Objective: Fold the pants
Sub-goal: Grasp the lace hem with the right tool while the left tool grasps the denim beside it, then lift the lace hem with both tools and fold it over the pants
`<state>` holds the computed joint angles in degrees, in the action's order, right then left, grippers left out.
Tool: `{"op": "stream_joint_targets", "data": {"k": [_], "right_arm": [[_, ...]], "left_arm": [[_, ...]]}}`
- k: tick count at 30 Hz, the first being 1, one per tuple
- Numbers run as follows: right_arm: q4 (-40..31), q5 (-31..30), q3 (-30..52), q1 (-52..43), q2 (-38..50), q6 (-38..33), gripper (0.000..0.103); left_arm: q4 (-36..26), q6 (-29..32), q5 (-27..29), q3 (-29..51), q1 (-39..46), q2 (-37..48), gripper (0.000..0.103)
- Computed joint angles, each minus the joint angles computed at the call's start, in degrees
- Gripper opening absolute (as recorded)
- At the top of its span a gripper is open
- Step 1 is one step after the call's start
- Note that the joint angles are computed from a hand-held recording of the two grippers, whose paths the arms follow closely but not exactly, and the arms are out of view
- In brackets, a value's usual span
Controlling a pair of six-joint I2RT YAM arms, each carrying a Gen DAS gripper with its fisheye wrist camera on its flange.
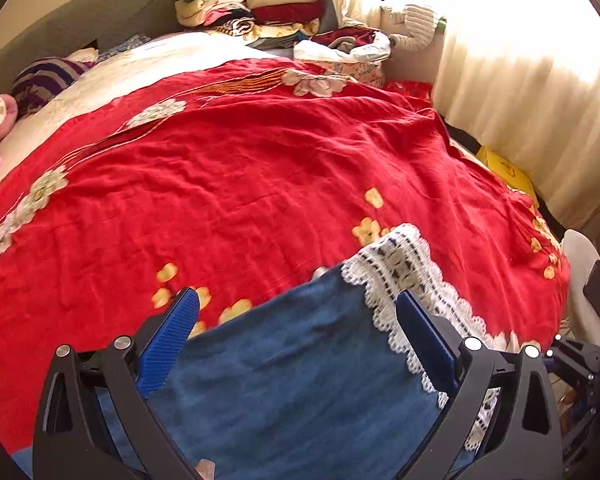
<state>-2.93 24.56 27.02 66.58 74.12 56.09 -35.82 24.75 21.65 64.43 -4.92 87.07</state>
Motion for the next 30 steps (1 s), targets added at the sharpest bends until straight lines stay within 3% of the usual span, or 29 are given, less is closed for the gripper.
{"op": "stream_joint_targets", "data": {"k": [5,12,15,16,21,25,30], "right_arm": [[1.37,-0.79,0.80,-0.63,1.75,-0.41,0.074],[2.91,-2.28,2.93,-1.66,5.33,-1.83,0.072],[6.47,-4.13,2.19,-3.06,6.28,-2.90,0.061],[7.77,-4.90,1.77,-3.81,6.57,-2.84,0.059],[10.24,-7.90,1.69,-6.45,6.93,-5.89,0.021],[10.44,-8.48,3.00,-6.27,6.62,-8.61,0.017],[9.68,-8.29,7.15,-4.66,6.64,-12.14,0.015]], "left_arm": [[-1.92,-0.39,1.12,2.95,-0.76,5.79,0.097],[2.20,2.89,1.59,-0.18,-1.30,7.83,0.094],[2.94,3.38,3.88,-1.03,-0.70,7.33,0.076],[2.78,3.47,4.66,-1.07,-0.38,7.21,0.066],[3.11,2.84,7.35,-3.05,-0.21,5.17,0.035],[3.35,2.25,9.07,-3.92,1.00,3.47,0.016],[-0.94,4.41,16.69,-1.40,6.57,2.17,0.006]]}}
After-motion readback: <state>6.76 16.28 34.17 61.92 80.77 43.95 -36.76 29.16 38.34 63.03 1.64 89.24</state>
